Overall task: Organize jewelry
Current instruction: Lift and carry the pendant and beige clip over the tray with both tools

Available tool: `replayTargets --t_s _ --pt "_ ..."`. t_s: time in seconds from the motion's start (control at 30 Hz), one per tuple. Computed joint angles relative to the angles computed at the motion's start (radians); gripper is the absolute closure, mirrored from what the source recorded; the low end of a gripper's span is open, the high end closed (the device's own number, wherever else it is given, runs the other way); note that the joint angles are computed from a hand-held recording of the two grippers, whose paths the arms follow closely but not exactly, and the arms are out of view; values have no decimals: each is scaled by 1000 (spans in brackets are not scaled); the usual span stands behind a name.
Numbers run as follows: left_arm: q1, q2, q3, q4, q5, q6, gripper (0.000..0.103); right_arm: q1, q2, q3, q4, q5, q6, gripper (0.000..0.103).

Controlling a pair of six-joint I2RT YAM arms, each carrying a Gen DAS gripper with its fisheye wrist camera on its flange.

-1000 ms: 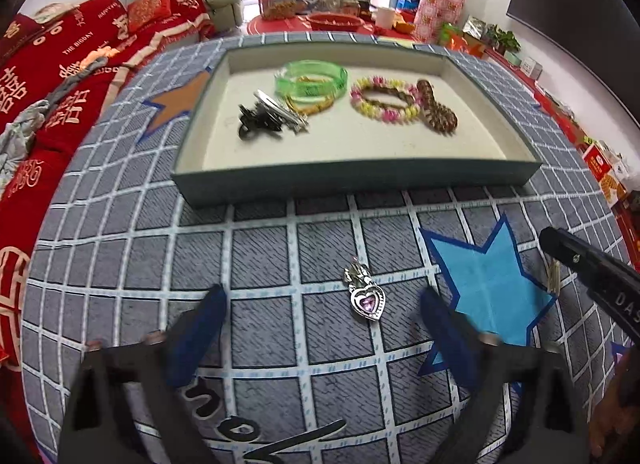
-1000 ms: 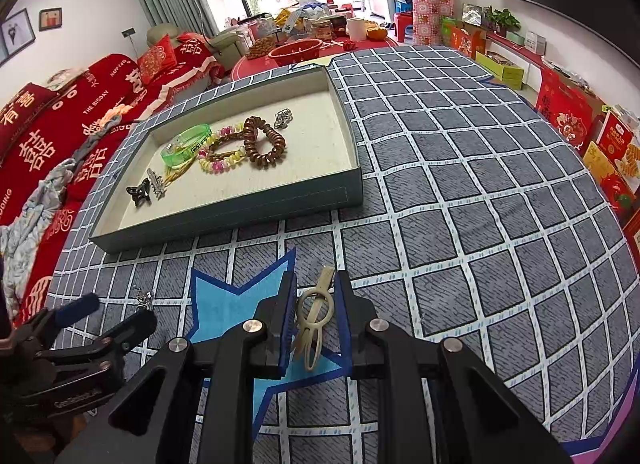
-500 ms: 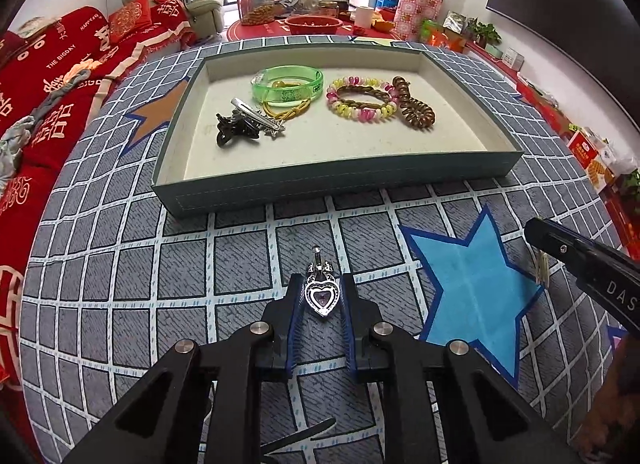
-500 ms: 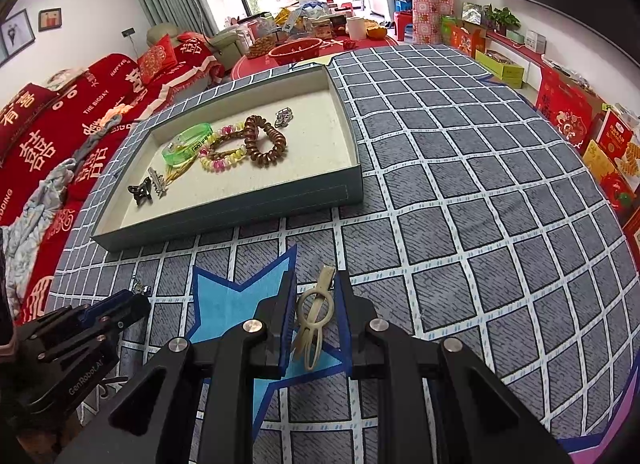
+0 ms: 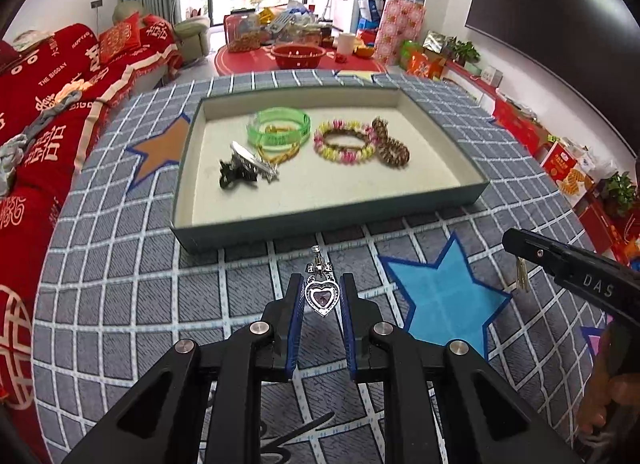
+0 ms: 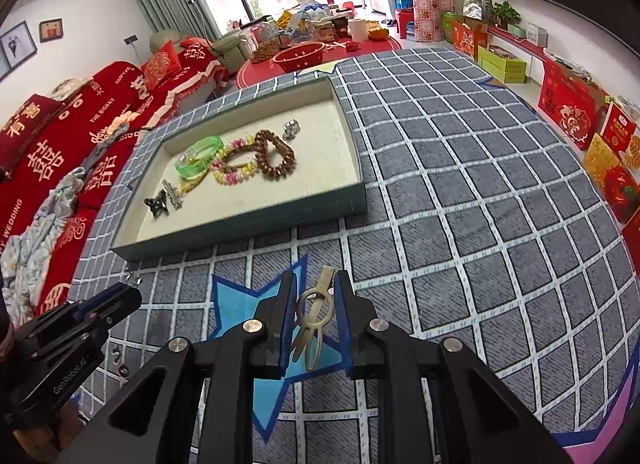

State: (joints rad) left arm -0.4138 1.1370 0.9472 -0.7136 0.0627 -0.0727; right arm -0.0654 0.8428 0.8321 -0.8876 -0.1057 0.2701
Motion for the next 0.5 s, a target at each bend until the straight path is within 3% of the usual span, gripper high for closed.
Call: replayTargets --t_s 0.27,0.5 --pt "64 60 113 -4 53 47 72 -8 127 156 12 -46 -16 82" --pt "95 212 256 11 77 57 72 -7 286 276 49 -66 -37 82"
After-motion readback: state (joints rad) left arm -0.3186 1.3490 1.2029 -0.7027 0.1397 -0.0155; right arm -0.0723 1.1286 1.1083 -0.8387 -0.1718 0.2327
